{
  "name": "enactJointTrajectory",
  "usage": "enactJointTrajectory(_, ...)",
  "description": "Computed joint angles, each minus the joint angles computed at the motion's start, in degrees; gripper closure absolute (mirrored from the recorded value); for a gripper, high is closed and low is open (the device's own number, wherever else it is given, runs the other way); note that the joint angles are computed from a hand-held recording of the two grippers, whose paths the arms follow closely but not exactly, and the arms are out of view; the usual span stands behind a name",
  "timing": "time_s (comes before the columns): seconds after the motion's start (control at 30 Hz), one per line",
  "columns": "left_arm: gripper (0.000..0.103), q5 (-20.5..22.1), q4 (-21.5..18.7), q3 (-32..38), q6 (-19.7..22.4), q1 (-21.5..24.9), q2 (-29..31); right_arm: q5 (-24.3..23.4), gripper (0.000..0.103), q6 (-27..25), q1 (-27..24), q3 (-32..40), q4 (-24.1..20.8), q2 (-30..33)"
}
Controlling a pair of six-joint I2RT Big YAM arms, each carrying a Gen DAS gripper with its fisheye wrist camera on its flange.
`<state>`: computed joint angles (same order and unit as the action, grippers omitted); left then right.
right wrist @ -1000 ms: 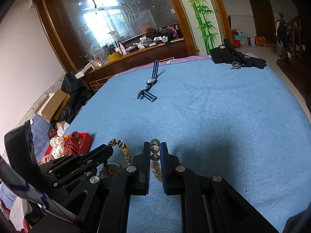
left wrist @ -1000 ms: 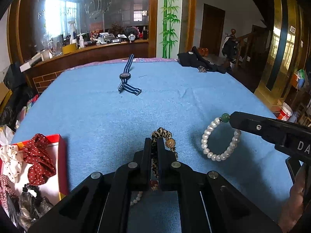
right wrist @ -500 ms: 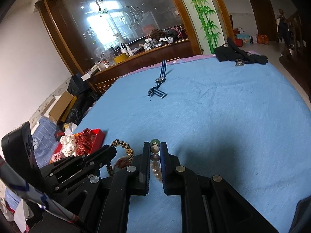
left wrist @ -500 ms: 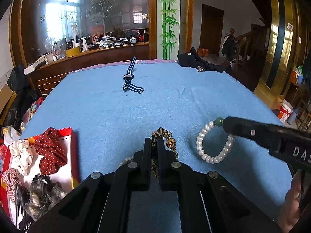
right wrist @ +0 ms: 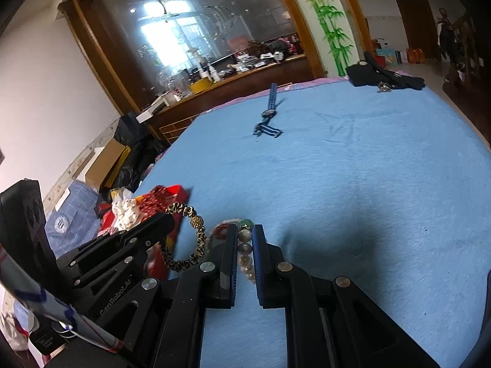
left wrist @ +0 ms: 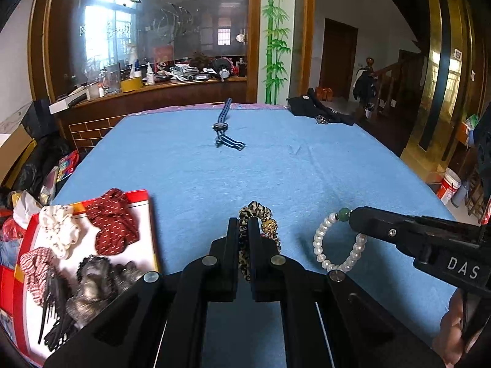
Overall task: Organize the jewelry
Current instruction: 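Carry the leopard bracelet with the left gripper while the right gripper carries the pearl bracelet to the box, then lower the leopard bracelet into the box and open the left gripper while the right gripper releases the pearl bracelet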
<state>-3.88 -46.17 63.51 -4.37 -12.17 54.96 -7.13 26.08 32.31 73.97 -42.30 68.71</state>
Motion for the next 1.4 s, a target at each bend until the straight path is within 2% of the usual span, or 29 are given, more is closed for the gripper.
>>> enactJointTrajectory(0.17, 0.098, 1.5, -0.7, -1.4, 0.6, 3.0, -3.2, 2.2, 0.093, -0.4, 3.2, 1.6, -0.8, 0.2)
enactJointTrajectory(0.57, 0.098, 8.3, -3.5, -3.7, 3.0, 15.3, -9.4, 5.4, 0.093, -1.7, 11.0, 5.7, -2.5, 2.5)
enactJointTrajectory(0.9, 0.098, 15.1, -6.3, -5.2, 7.5, 28.9, -13.2, 4.2, 0.093, -2.7, 16.5, 9.9, -3.8, 6.3)
enactJointTrajectory(1.23, 0.098, 22.5, -9.2, -6.5, 13.1, 44.4, -14.2, 1.7, 0.093, -3.5, 19.9, 13.1, -4.6, 10.4)
enactJointTrajectory(1.4, 0.098, 24.8, -9.8, -7.0, 15.0, 50.1, -13.4, 0.1, 0.092, -3.7, 21.3, 14.5, -5.1, 12.4)
